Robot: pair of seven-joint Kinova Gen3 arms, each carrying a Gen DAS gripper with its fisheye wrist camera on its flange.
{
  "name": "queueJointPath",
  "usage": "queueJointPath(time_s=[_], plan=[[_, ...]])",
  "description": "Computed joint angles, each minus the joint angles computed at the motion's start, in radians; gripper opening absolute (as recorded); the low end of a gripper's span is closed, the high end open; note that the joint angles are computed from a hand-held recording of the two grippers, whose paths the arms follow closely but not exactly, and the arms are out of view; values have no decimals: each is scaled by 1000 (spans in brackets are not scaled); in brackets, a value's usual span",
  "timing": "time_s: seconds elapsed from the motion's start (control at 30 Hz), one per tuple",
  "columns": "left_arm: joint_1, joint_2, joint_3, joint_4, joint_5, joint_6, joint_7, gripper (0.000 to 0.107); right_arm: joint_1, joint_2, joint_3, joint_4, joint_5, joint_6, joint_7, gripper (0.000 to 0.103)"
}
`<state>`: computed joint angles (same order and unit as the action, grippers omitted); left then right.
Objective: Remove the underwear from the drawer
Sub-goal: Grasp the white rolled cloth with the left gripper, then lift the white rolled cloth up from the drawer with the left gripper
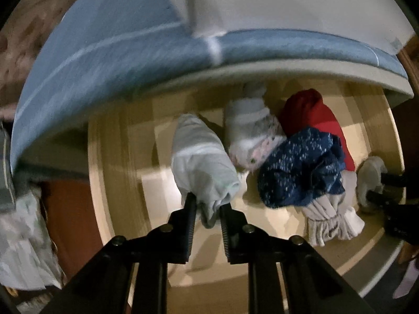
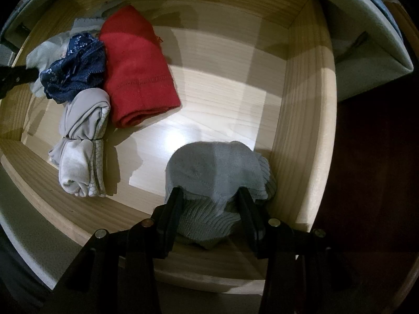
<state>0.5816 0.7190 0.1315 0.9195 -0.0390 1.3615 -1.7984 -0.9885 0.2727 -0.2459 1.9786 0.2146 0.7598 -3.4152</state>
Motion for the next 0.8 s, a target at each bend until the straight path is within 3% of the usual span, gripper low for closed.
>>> queueJointPath(time_s=[0.37,0.6,0.8], plan=[[-36,4,2,-8,46,155,65,16,11,-14,-6,0,-5,14,10,42],[-55,-31,10,52,69,131,75,16,15,-17,-9,0,-6,18,12,42],[-62,-35,21,25,83,177,69,14,22,-16,-12,-3,-14,23,30,42]])
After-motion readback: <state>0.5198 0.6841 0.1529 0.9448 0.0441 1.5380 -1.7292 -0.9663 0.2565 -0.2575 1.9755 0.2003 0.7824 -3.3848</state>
